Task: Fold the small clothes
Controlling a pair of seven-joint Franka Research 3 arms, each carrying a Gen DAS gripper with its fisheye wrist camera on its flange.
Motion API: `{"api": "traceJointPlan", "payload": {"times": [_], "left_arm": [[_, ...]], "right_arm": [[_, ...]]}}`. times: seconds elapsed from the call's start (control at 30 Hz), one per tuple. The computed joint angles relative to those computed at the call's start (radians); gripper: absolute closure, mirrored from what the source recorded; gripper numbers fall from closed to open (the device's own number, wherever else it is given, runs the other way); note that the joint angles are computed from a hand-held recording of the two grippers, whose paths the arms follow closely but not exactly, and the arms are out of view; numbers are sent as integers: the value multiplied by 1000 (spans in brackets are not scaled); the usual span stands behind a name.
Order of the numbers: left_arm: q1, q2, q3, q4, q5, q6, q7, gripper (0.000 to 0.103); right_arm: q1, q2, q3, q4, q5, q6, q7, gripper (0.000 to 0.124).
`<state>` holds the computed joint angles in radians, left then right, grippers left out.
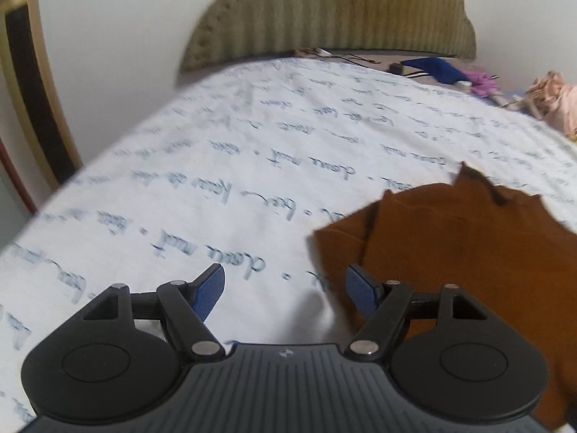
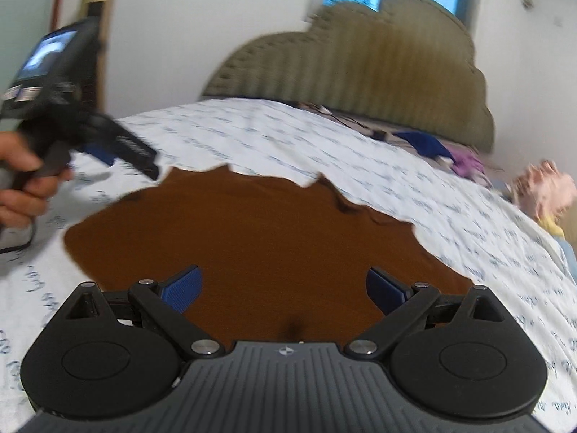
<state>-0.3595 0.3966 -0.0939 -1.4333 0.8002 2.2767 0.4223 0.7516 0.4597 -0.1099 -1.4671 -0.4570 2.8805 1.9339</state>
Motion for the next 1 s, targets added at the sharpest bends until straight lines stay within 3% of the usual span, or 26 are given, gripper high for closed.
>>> {"api": "traceJointPlan", "payload": {"times": [0.23,1.0], "left_arm": [[-31,37,4,55,16,-76,19,29],[-30,62,7,82,-24,-90,55,29]], "right_arm": [[27,17,-22,32,-46,-45,48,27],[18,22,12,32,-58,-54,17,25]]}}
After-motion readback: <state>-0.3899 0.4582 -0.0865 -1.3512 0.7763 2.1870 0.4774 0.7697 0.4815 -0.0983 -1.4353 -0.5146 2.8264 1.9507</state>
